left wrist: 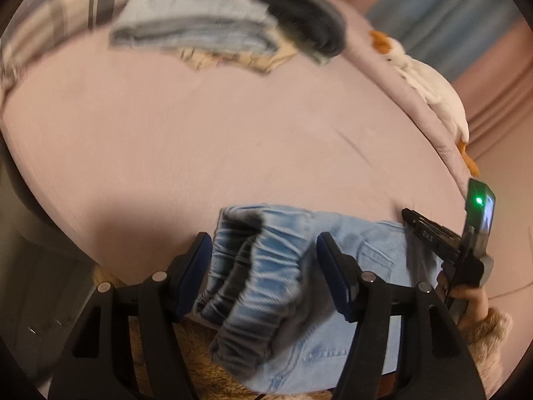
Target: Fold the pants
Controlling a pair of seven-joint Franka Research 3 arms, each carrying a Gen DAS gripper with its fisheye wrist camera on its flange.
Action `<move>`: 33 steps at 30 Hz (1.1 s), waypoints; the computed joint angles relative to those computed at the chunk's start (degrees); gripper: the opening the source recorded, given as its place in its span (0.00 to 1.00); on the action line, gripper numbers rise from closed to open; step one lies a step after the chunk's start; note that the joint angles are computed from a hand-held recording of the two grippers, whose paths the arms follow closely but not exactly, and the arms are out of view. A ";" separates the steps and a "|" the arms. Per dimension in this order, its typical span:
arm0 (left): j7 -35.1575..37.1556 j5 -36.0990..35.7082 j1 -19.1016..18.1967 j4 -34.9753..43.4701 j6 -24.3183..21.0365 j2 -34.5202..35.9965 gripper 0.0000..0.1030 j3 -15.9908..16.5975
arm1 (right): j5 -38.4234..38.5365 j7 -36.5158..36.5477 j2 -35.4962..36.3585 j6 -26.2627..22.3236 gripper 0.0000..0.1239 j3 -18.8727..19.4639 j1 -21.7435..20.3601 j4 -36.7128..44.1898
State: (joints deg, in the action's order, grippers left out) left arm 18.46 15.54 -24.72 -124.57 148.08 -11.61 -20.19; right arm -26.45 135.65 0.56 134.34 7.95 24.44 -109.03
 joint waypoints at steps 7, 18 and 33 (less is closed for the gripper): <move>-2.01 5.67 0.44 3.09 -2.83 -2.71 0.84 -2.02 | 1.11 4.47 -3.59 0.21 0.61 -0.28 -1.11 -2.36; 2.40 4.74 -1.40 11.15 0.59 2.52 0.88 -2.10 | 11.44 7.74 -29.15 9.90 0.63 0.79 -8.71 -25.28; 10.75 3.10 -6.19 30.11 -5.60 20.70 0.62 -0.85 | 20.59 17.55 -55.48 -6.23 0.63 5.86 -22.71 -44.10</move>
State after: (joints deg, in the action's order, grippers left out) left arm 29.21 18.64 -30.91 -94.46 142.48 9.09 -21.04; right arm -5.87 153.20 -54.92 128.10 13.81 1.72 -153.13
